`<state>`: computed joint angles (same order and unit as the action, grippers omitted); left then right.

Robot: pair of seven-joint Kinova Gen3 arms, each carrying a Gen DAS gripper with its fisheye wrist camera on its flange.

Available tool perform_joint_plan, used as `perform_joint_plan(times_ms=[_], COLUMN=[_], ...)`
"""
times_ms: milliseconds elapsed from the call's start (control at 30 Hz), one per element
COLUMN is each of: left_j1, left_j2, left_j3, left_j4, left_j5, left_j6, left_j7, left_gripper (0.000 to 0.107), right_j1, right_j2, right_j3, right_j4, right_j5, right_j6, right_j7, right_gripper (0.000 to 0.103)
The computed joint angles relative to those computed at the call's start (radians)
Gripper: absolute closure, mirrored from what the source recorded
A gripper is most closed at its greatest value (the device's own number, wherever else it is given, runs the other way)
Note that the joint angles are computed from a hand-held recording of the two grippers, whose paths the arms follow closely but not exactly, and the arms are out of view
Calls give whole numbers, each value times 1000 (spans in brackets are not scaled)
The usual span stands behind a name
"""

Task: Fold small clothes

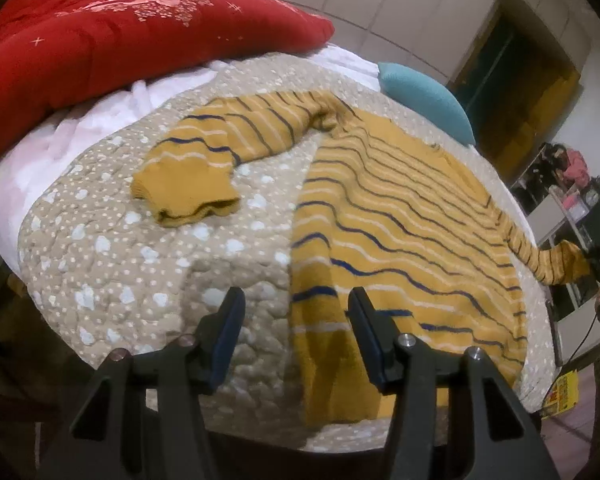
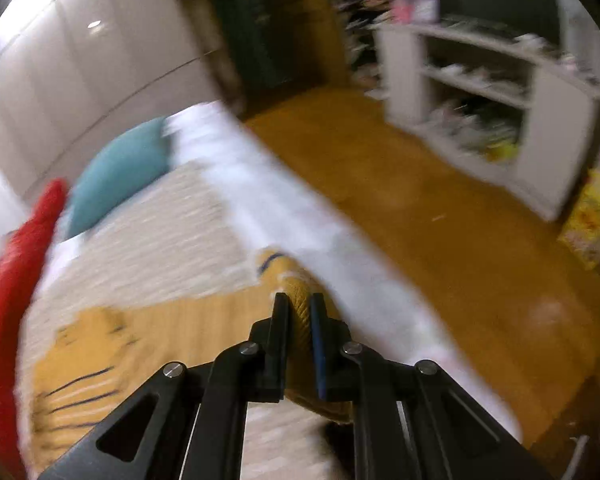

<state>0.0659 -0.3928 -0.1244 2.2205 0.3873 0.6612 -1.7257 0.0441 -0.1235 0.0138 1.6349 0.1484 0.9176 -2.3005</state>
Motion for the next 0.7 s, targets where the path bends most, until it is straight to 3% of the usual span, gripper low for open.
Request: perform_joint_plan(times_ms=[100, 200, 267, 333, 400, 533, 700], left_j1=[11, 13, 15, 13, 11, 7, -4], left_j2=[-23, -45, -58, -70, -77, -83, -73], left_j3=[-43, -79, -107, -134, -160, -224, -294], left_j4=[15, 33, 42, 54, 64, 83, 100], left_j5=[19, 27, 34, 36, 39, 51, 80], left_j6=[-6, -8, -10, -17, -23, -26, -17], left_j7=[-35, -71, -100, -131, -160, -224, -307], left_gripper=[53, 52, 50, 49, 48, 48, 48], right_j1=[-91, -96, -119, -174, -257, -431, -469], right_j2=[45, 150, 239, 332, 424, 610, 808], right_j3=[4, -117, -210, -255, -226, -91, -96], right_j4=[-70, -203, -295, -388, -469, -625, -856], right_j5=[-122, -212, -196, -180, -229, -334, -318], right_j6=[-10, 0, -7, -15, -30, -63, 31], right_j7=[45, 75, 59, 42, 50, 80, 27], right_gripper=[92, 92, 92, 92, 92, 92, 91])
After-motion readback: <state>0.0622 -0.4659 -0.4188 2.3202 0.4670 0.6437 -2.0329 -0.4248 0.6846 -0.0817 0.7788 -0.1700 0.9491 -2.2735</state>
